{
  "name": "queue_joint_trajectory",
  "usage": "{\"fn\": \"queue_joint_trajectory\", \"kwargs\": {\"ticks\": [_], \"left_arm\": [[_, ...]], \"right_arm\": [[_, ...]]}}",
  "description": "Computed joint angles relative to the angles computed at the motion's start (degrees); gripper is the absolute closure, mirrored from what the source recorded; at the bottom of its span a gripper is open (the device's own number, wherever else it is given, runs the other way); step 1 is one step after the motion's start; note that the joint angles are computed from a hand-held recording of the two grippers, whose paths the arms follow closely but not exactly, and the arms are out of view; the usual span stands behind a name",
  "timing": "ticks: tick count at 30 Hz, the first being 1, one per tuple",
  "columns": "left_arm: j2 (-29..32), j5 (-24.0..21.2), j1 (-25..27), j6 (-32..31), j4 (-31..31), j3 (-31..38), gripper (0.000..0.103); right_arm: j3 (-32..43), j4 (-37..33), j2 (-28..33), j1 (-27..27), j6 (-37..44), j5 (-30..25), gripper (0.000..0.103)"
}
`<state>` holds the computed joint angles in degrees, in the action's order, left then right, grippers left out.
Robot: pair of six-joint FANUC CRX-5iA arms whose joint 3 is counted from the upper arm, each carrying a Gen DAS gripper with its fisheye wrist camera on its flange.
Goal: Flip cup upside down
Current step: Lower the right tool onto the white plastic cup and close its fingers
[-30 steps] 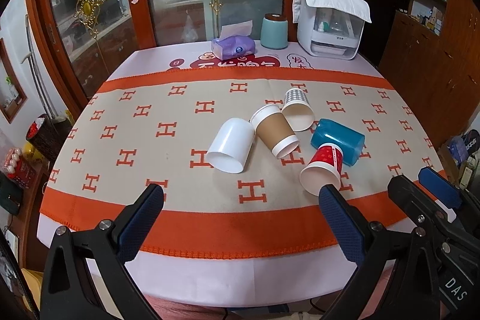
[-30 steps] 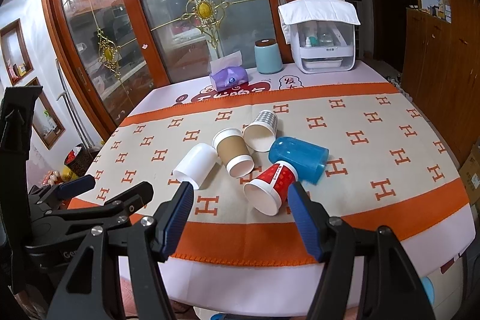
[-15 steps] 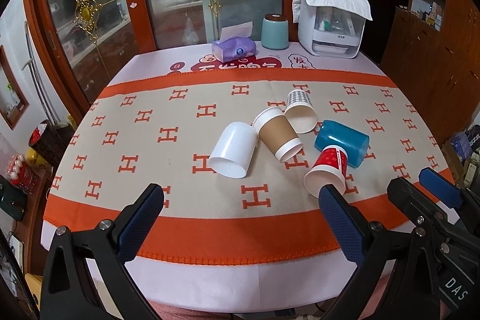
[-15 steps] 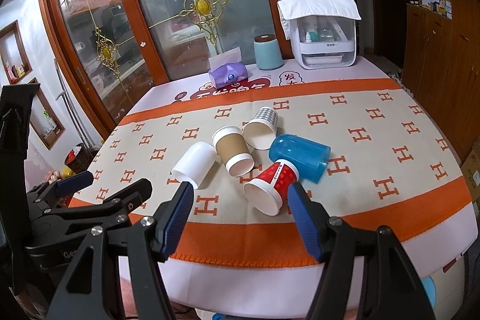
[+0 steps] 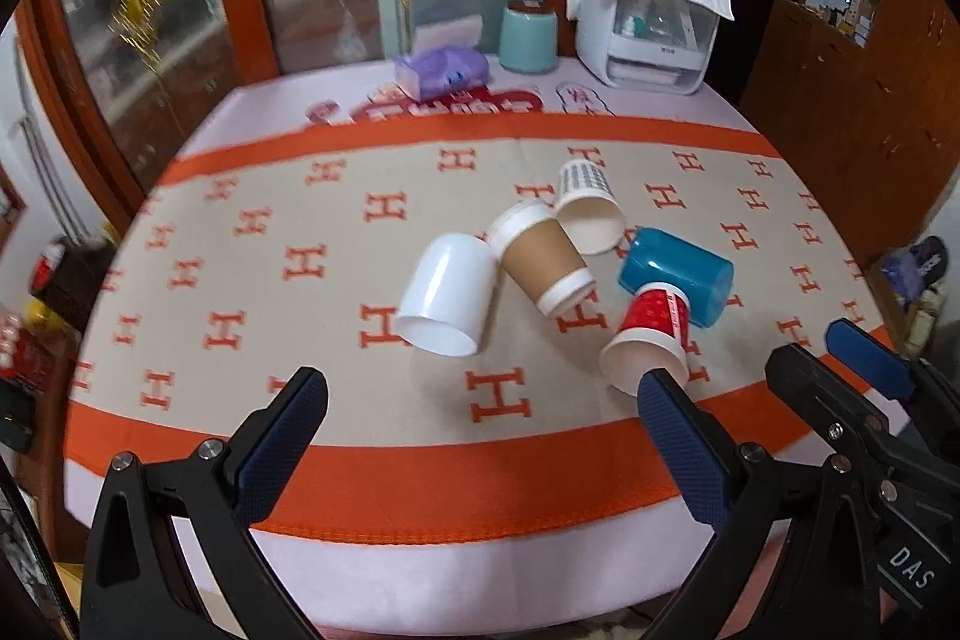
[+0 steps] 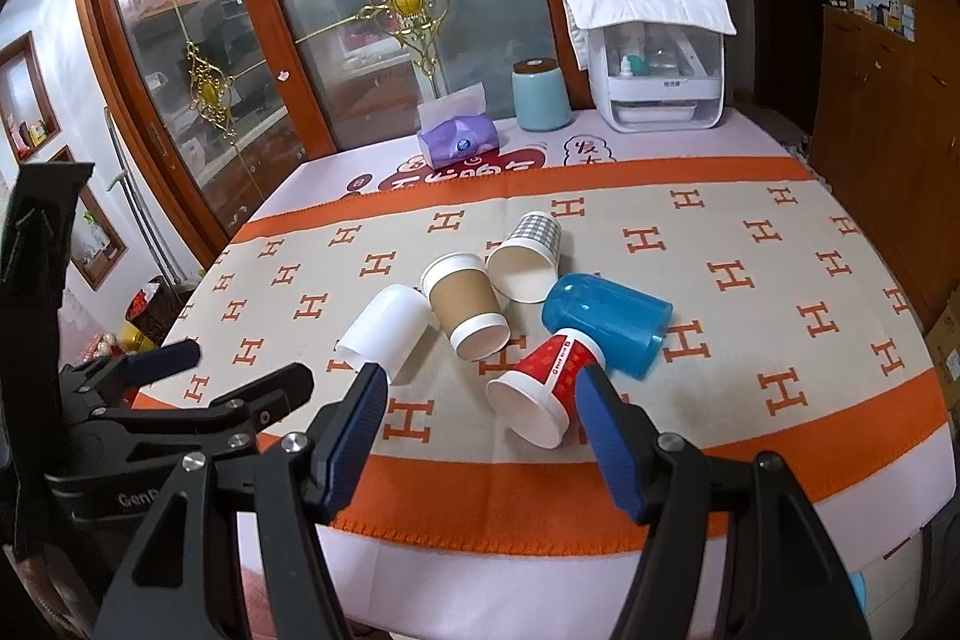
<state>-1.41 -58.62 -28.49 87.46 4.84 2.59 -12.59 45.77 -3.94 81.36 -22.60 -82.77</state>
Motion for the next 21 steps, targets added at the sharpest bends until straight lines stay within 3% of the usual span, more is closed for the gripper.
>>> {"fn": "queue_joint_trajectory", "kwargs": {"ticks": [3,10,15,21], "left_arm": [[1.54,-0.09,1.84,-2.04,3.68,0.11,0.001],[8.07,-4.16,3.19,-4.19,1.55,7.78,0.001],[14.47,-9.1,4.2,-5.66,0.6,16.3,0.001],[24.22,-16.44,5.23,-9.14,4.24,26.26,0.001]], "right_arm": [[0.91,-0.72,0.44,-1.87,2.47,0.64,0.037],[1.91,-4.82,-0.4,-8.22,7.97,8.12,0.038],[2.5,-9.35,-0.56,-13.44,11.06,14.32,0.041],[4.42,-17.28,1.09,-19.12,15.84,20.76,0.048]]}}
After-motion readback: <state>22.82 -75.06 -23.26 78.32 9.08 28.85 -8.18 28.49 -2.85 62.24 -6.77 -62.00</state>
